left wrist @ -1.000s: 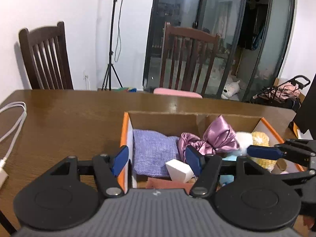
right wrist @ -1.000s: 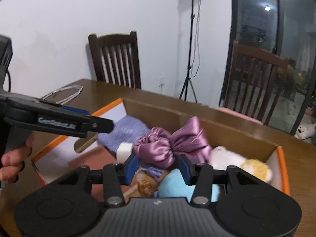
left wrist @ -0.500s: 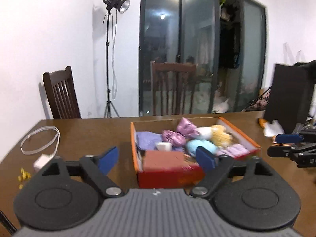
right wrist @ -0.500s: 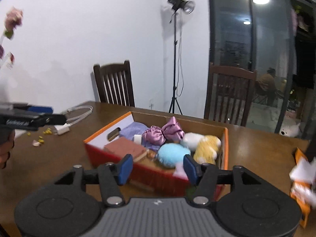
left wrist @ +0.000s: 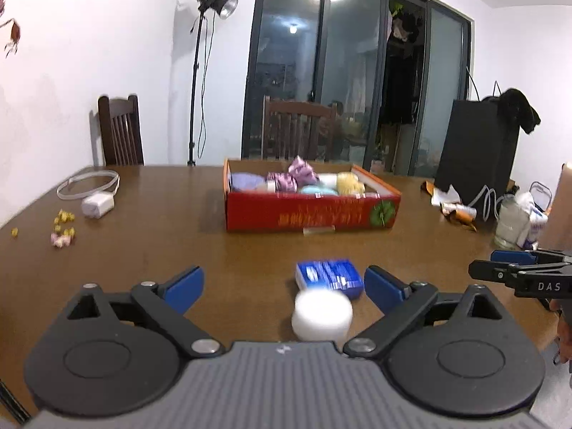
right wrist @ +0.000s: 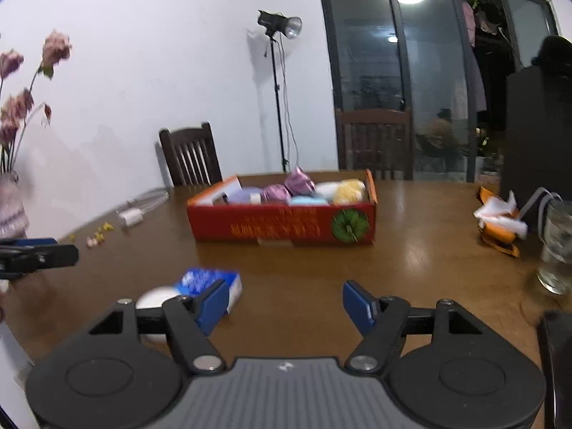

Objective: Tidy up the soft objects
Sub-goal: 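Withdraw both grippers toward the white foam cylinder and blue box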

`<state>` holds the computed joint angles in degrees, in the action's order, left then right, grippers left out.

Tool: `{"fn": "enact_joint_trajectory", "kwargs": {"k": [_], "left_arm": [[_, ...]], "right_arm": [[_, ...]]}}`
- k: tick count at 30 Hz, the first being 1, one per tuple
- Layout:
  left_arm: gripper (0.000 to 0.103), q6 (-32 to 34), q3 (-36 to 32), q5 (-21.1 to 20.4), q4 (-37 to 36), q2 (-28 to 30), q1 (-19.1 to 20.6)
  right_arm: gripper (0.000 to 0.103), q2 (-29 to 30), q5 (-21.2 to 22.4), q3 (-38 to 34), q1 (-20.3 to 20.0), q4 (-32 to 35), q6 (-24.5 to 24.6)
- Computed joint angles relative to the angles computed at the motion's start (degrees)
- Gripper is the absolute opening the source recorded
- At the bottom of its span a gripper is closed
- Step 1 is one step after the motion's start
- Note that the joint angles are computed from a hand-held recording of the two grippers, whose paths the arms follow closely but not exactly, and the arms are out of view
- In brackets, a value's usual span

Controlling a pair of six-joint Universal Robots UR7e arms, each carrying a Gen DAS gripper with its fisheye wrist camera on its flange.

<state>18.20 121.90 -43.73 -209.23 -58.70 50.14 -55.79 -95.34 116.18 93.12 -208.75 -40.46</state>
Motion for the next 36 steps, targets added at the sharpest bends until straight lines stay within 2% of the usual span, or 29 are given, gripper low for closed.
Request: {"fn": "enact_joint_trajectory", "kwargs": {"k": [3, 8, 17, 25, 29, 30, 34, 36], "left_arm": [[0.098, -1.33, 2.17, 1.7, -0.46, -0.63, -0.96], [0.098, -2.9, 3.45, 2.53, 0.0, -0.61, -1.68], [0.098, -4.09, -0.84, -0.69, 4.13, 1.79, 0.93], [0.089, -7.11, -7.07, -5.75, 11.38, 5.29, 5.39], [0.072, -8.88, -9.39, -7.68, 15.16, 6.11, 6.99], [0.071, -9.71, -9.82, -8.89, 16.49, 5.92, 7.61], [0.071, -12.67, -11.11, -14.59, 18.25, 5.77, 10.13], [0.07, -13.24, -12.23, -14.88, 19.81, 6.3, 10.77]], "right_arm": [[0.07, -1.34, 1.0, 3.23, -0.86, -0.34, 1.2], [0.07, -1.69, 1.54, 4.98, -0.62, -0.9, 0.08], [0.07, -0.3, 1.21, 3.06, -0.59, 0.95, 0.86], [0.07, 3.08, -0.4, -1.99, -0.32, 4.92, 1.54], [0.069, 5.29, -1.38, -5.46, -0.07, 6.96, 2.55], [0.069, 5.69, -1.31, -6.25, -0.07, 7.66, 2.78], [0.068, 7.3, -0.23, -8.78, 0.06, 10.23, 3.1], [0.067, 8.48, -0.19, -10.27, 0.27, 11.24, 3.17]]}}
